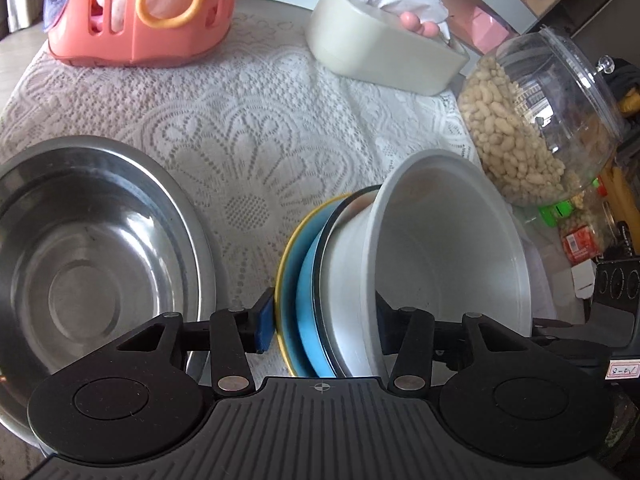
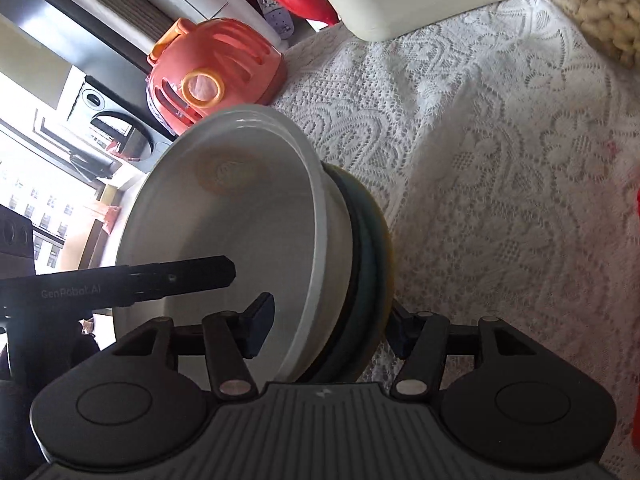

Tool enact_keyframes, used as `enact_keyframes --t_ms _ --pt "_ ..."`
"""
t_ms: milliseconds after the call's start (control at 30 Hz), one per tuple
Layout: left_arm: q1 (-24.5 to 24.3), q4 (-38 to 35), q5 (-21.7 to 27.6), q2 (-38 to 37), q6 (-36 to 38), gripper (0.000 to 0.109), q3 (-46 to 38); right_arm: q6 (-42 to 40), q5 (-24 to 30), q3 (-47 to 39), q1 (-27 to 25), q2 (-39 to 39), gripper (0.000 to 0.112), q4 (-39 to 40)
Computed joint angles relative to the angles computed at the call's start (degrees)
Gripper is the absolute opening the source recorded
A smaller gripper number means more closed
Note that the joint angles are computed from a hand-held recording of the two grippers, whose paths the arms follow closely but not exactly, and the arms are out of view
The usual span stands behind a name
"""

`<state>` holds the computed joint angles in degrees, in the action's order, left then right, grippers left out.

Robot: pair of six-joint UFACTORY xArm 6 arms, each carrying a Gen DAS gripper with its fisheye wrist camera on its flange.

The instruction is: Organize plates and bowls

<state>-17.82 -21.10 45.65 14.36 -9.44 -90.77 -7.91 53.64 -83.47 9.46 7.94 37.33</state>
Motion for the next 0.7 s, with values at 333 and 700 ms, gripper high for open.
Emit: enact_keyframes --t_ms 333,700 --pt "1.1 -4.0 4.6 -3.5 -0.8 0.050 3.3 2.8 2.8 -0.4 1.5 -0.8 0.065 -3.1" --pt "-0.2 -8.9 0.9 -15.8 2.6 0.049 19.7 2.0 2.1 8.4 4.6 -9.8 0.065 -9.3"
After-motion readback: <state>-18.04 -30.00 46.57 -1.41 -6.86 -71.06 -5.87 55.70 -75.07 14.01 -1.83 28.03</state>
